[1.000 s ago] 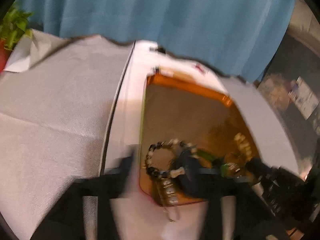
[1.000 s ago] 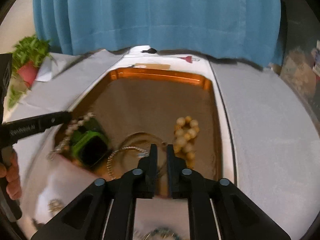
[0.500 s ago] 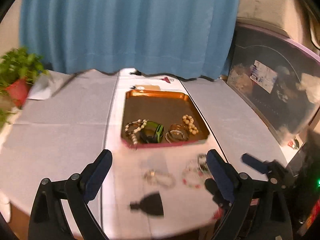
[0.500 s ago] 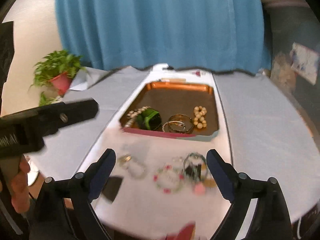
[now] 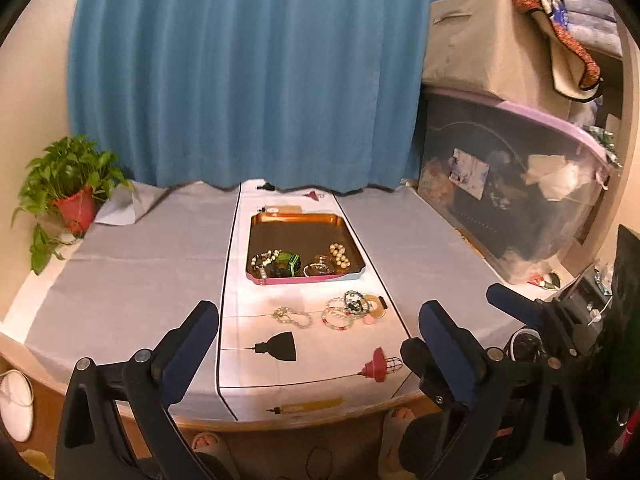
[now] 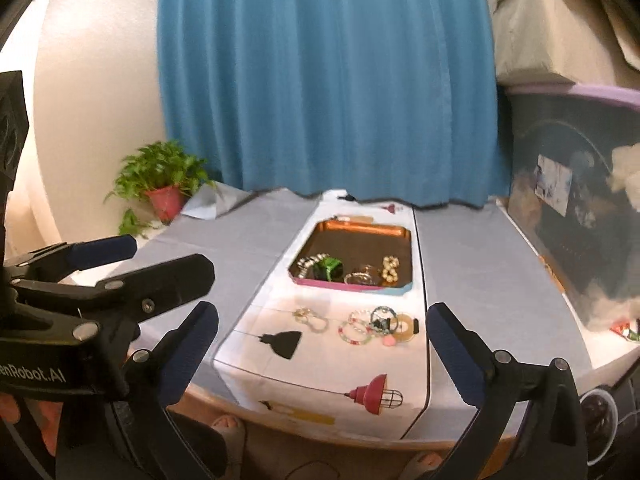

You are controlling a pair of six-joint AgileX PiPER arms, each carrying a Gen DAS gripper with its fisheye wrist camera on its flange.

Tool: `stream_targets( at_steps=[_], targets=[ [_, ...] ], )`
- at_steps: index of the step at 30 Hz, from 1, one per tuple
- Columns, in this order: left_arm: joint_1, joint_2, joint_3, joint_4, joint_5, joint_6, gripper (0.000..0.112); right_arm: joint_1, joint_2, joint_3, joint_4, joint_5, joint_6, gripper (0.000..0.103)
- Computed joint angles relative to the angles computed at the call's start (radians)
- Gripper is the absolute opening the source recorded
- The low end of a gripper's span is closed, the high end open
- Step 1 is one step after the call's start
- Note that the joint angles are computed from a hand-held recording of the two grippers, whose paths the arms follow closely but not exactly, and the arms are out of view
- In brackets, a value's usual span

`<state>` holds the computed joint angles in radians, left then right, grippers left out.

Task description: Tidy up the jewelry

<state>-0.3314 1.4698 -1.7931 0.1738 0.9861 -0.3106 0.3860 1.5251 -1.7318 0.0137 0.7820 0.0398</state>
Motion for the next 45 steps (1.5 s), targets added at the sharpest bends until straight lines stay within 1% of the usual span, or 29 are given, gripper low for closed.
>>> stream_targets(
  at_steps=[2,4,6,8,10,13,16,18,20,22,23,25,26,28,30,31,32,34,36,38,39,40,41,42,43,44,45],
  targets=[
    [-0.030,-0.018,-0.004,0.040,0.018,-0.026,0.102,-0.004,-0.026,-0.002,0.031,0.022,-0.022,0.103],
    [-0.053,-0.028,-0.005,0.078,0.031,-0.052,0.102,-0.012,-0.050,0.011,0.060,0.017,-0.041,0.103],
    [-0.073,-0.029,-0.004,0.108,0.034,-0.073,0.102,-0.003,-0.064,0.009,0.040,0.023,-0.039,0.103],
    [-0.076,-0.030,-0.003,0.106,0.039,-0.077,0.102,0.003,-0.060,-0.004,0.024,0.040,-0.049,0.103],
    [-0.079,-0.042,0.027,0.107,0.011,-0.080,0.102,-0.003,-0.055,-0.006,0.036,0.043,-0.068,0.103],
    [-0.060,-0.027,0.034,0.081,-0.006,-0.058,0.102,-0.028,-0.057,0.031,0.096,0.007,-0.104,0.103],
    [-0.045,-0.003,0.038,0.066,-0.013,-0.030,0.102,-0.037,-0.060,0.086,0.116,-0.057,-0.126,0.103],
    [-0.036,0.000,0.074,0.065,-0.052,-0.026,0.102,-0.038,-0.051,0.117,0.126,-0.106,-0.176,0.103],
    [-0.006,0.001,0.122,0.020,-0.106,-0.005,0.102,-0.047,-0.023,0.122,0.167,-0.129,-0.238,0.103],
    [0.037,0.014,0.156,-0.047,-0.143,0.036,0.102,-0.051,0.024,0.109,0.163,-0.134,-0.241,0.103],
    [0.065,0.028,0.167,-0.091,-0.154,0.072,0.102,-0.061,0.050,0.100,0.175,-0.128,-0.258,0.103],
    [0.118,0.063,0.172,-0.184,-0.154,0.154,0.102,-0.098,0.101,0.072,0.275,-0.091,-0.372,0.103],
    [0.143,0.084,0.170,-0.226,-0.153,0.193,0.102,-0.115,0.131,0.055,0.288,-0.079,-0.402,0.103],
    [0.179,0.120,0.178,-0.282,-0.184,0.257,0.101,-0.144,0.176,0.040,0.297,-0.095,-0.434,0.103],
    [0.194,0.152,0.189,-0.286,-0.226,0.276,0.100,-0.166,0.209,0.030,0.323,-0.134,-0.470,0.103],
    [0.206,0.182,0.183,-0.302,-0.241,0.295,0.099,-0.174,0.230,0.010,0.325,-0.140,-0.472,0.103],
    [0.213,0.202,0.178,-0.319,-0.248,0.312,0.098,-0.184,0.266,-0.031,0.339,-0.130,-0.480,0.103],
    [0.236,0.292,0.130,-0.370,-0.252,0.355,0.095,-0.203,0.334,-0.104,0.399,-0.125,-0.511,0.103],
    [0.258,0.385,0.063,-0.440,-0.232,0.400,0.089,-0.214,0.402,-0.159,0.449,-0.121,-0.545,0.103],
    [0.266,0.481,-0.019,-0.474,-0.209,0.417,0.071,-0.214,0.448,-0.144,0.453,-0.182,-0.574,0.102],
    [0.264,0.532,-0.065,-0.468,-0.202,0.413,0.069,-0.223,0.470,-0.123,0.475,-0.208,-0.607,0.101],
    [0.261,0.571,-0.097,-0.454,-0.207,0.407,0.065,-0.231,0.494,-0.129,0.478,-0.198,-0.607,0.094],
    [0.260,0.587,-0.106,-0.451,-0.217,0.411,0.064,-0.241,0.542,-0.176,0.453,-0.154,-0.567,0.081],
    [0.260,0.615,-0.129,-0.444,-0.221,0.413,0.063,-0.251,0.605,-0.263,0.423,-0.077,-0.513,0.074],
    [0.263,0.654,-0.173,-0.441,-0.202,0.414,0.062,-0.255,0.645,-0.324,0.411,-0.029,-0.484,0.067],
    [0.268,0.677,-0.200,-0.445,-0.184,0.416,0.059,-0.261,0.698,-0.404,0.399,0.014,-0.455,0.064],
    [0.273,0.707,-0.230,-0.454,-0.170,0.418,0.057,-0.266,0.727,-0.444,0.406,0.024,-0.457,0.061]
  ],
)
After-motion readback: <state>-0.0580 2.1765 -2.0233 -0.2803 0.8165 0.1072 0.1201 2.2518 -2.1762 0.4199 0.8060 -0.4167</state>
